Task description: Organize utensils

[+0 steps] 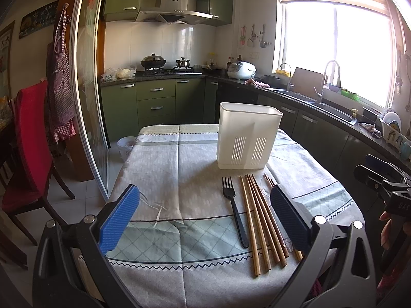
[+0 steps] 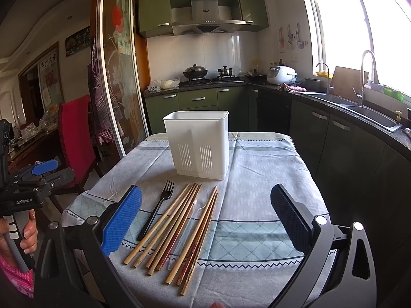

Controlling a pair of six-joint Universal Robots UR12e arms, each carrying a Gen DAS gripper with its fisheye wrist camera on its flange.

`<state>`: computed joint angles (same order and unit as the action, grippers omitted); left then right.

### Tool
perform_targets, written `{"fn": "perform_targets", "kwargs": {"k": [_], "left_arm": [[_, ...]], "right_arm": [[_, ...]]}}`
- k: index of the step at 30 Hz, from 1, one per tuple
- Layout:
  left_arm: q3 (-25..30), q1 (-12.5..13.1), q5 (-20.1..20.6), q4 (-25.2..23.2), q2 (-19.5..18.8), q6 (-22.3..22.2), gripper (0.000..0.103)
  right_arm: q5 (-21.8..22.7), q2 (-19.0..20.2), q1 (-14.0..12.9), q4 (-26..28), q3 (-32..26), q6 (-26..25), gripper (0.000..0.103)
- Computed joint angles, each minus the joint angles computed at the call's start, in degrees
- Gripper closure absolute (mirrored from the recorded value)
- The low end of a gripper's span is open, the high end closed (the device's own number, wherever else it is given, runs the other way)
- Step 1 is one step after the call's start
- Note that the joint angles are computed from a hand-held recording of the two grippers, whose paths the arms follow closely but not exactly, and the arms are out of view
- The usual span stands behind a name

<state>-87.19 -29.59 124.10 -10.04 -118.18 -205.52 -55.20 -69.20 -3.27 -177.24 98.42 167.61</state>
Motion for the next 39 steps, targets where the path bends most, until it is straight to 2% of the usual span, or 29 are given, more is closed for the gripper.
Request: {"fn": "perform_targets", "kwargs": {"k": [6, 9, 11, 14, 16, 18, 20, 21, 24, 26, 30, 31, 32, 33, 34, 35, 39], "left_arm": [[0.15, 0.09, -0.28, -0.07, -0.33, -0.06, 0.006], [-0.16, 0.47, -1.30, -0.85, -0.13, -0.58, 0.006], [0.37, 1.01, -3.06, -3.15, -0.38, -2.51, 0.006], [1.29, 2.12, -7.76, -8.17, -0.27, -6.62, 0.006], [3.10, 3.02, -11.55, -14.12, -0.37, -9.74, 0.006], [5.28, 3.82, -14.23, -18.64, -1.13, -10.51, 0.006], [7.31, 4.53, -15.74, -20.81, -2.32, -9.78, 0.006], [8.60, 5.04, -17.35, -23.06, -2.90, -10.40, 0.006], [11.99, 6.38, -20.99, -25.88, -5.15, -10.75, 0.006], [15.03, 7.17, -23.93, -31.14, -6.68, -10.75, 0.006], [20.17, 8.51, -31.06, -37.86, -9.66, -10.64, 0.006], [21.69, 8.51, -31.11, -39.85, -10.46, -10.25, 0.008], [23.46, 8.34, -29.52, -43.05, -11.33, -9.72, 0.010], [25.04, 8.14, -28.36, -45.10, -12.13, -9.49, 0.020], [26.94, 7.97, -26.07, -49.56, -13.05, -8.67, 0.028], [28.36, 7.98, -25.67, -51.82, -13.82, -8.53, 0.031], [31.73, 7.95, -25.71, -56.01, -15.71, -8.55, 0.042]], "right_arm": [[0.27, 0.10, -0.04, 1.28, -0.28, -0.35, 0.004], [0.73, 0.30, -0.14, 4.21, -1.13, -1.36, 0.004], [1.28, 0.59, -0.23, 7.47, -2.16, -2.52, 0.004], [1.46, 1.48, -0.33, 13.20, -4.52, -3.81, 0.004], [1.25, 2.51, -0.44, 17.49, -6.69, -4.38, 0.004], [0.37, 3.68, -0.48, 22.22, -9.22, -4.40, 0.004], [-1.26, 4.87, -0.29, 26.91, -11.75, -5.22, 0.004], [-1.95, 5.42, -0.21, 27.99, -12.61, -5.36, 0.004], [-4.50, 6.61, 0.20, 29.99, -14.25, -5.91, 0.004], [-5.18, 7.22, 0.36, 30.85, -14.84, -6.29, 0.004], [-5.79, 8.23, 0.41, 33.61, -16.06, -6.57, 0.004], [-5.69, 8.42, 0.34, 34.15, -16.25, -6.54, 0.004], [-5.51, 8.54, 0.26, 34.32, -16.26, -6.40, 0.004], [-5.54, 8.63, 0.19, 34.46, -16.26, -6.26, 0.004], [-5.96, 8.63, 0.18, 34.54, -16.17, -6.20, 0.004], [-6.85, 8.61, 0.26, 34.63, -16.14, -6.20, 0.004], [-6.04, 8.58, -0.10, 34.96, -15.96, -6.15, 0.004]]}}
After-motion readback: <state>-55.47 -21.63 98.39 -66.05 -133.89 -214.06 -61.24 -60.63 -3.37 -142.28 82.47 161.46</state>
